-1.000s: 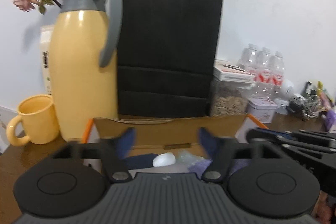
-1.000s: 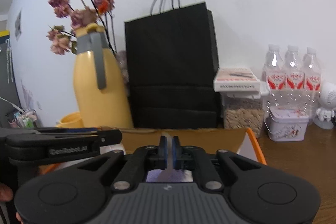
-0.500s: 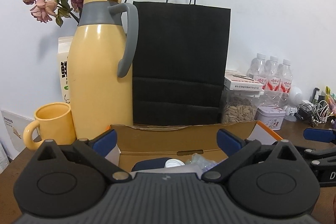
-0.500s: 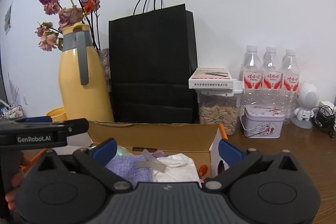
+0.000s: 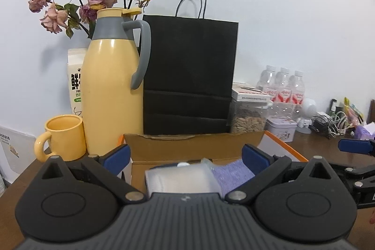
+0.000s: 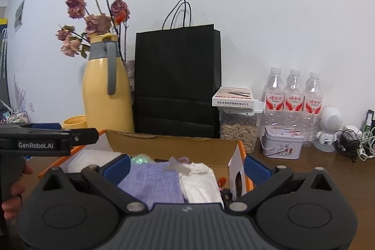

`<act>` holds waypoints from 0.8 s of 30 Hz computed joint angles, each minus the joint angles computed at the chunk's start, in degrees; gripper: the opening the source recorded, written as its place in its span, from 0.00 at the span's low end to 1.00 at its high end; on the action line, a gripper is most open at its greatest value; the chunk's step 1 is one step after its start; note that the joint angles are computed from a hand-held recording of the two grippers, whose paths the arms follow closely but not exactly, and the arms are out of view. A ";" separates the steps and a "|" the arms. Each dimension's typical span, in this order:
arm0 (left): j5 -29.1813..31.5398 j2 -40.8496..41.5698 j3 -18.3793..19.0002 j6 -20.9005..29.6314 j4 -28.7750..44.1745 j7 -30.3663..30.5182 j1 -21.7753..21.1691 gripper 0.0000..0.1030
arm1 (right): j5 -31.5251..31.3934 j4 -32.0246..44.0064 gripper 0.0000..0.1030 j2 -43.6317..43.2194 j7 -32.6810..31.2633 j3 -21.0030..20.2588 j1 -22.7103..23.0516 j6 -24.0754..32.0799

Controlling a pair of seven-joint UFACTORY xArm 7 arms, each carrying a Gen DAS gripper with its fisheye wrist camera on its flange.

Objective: Organize objects
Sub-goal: 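Grasp the round white CE-labelled container with the left tool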

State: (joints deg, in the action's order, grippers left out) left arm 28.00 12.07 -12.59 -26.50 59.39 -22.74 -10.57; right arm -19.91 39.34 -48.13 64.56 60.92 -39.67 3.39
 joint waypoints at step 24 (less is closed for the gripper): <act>21.22 -9.73 1.93 7.89 -14.92 -14.62 -2.02 1.00 | -5.90 -14.10 1.00 -0.30 8.51 -12.96 30.87 16.81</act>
